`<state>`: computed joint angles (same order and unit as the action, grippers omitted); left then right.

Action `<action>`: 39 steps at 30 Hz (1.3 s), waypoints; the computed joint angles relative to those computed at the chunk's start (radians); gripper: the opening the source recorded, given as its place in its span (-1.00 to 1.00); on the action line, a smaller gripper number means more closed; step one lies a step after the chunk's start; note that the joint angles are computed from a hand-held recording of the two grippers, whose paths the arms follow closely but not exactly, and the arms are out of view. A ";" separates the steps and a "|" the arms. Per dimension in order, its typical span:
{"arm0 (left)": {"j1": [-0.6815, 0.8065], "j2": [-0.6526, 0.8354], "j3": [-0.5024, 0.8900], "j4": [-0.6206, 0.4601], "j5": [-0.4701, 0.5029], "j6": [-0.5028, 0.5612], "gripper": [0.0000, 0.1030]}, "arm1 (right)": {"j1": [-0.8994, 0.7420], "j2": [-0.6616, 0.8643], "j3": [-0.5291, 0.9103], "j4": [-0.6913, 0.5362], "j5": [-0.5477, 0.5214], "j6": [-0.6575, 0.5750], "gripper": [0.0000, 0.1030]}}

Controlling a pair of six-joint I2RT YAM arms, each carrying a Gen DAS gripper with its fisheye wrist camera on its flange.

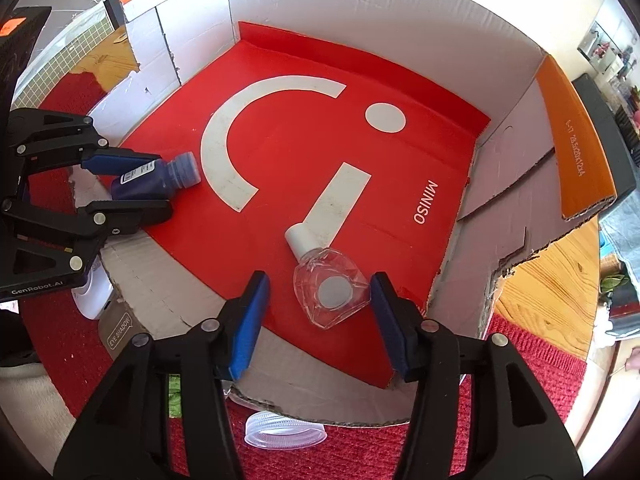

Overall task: Organize objects
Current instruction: 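Open the left tool on the box floor while the right tool releases the perfume bottle, then withdraw both tools out of the box back over the tablecloth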

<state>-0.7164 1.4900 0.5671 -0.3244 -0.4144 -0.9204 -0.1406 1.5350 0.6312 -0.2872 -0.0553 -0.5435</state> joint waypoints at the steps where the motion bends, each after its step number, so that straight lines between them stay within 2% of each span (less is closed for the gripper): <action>1: -0.002 -0.001 0.000 0.000 -0.001 -0.002 -0.19 | -0.001 -0.001 -0.001 0.000 0.002 0.002 0.05; 7: 0.006 -0.006 -0.007 0.003 -0.002 -0.005 -0.10 | -0.022 -0.012 -0.003 -0.008 -0.004 -0.005 0.11; 20: 0.011 -0.015 -0.013 0.005 -0.002 -0.003 -0.09 | -0.053 -0.031 -0.010 -0.022 -0.016 -0.010 0.12; 21: 0.010 -0.017 -0.012 0.005 -0.001 -0.004 -0.07 | -0.058 -0.035 -0.010 -0.027 -0.021 -0.013 0.12; 24: -0.004 -0.032 -0.011 -0.002 -0.017 -0.021 0.16 | -0.078 -0.057 -0.017 -0.041 -0.039 -0.022 0.20; 26: -0.022 -0.042 -0.006 -0.017 -0.034 -0.038 0.18 | -0.094 -0.087 -0.028 -0.046 -0.055 -0.025 0.27; 30: -0.070 -0.089 -0.005 -0.058 -0.082 -0.105 0.20 | -0.130 -0.158 -0.083 -0.032 -0.097 -0.031 0.34; 32: -0.106 -0.119 -0.003 -0.092 -0.126 -0.160 0.28 | -0.134 -0.226 -0.126 -0.066 -0.086 -0.023 0.34; 33: -0.132 -0.131 0.002 -0.118 -0.156 -0.195 0.34 | -0.080 -0.220 -0.106 -0.020 -0.088 0.037 0.34; 34: -0.156 -0.142 0.007 -0.145 -0.183 -0.230 0.36 | -0.058 -0.230 -0.092 -0.025 -0.089 0.062 0.37; 37: -0.234 -0.156 0.036 -0.245 -0.259 -0.352 0.36 | -0.123 -0.396 -0.133 -0.100 -0.138 0.041 0.48; 38: -0.264 -0.151 0.052 -0.286 -0.289 -0.401 0.36 | -0.083 -0.412 -0.136 -0.072 -0.124 0.083 0.49; 39: -0.299 -0.146 0.070 -0.338 -0.318 -0.458 0.37 | -0.078 -0.479 -0.146 -0.108 -0.125 0.094 0.49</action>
<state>-1.0152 1.3444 0.6370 -0.6621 -0.7328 -1.3787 -0.2183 1.0565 0.4851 -0.3949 -0.1801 -0.4498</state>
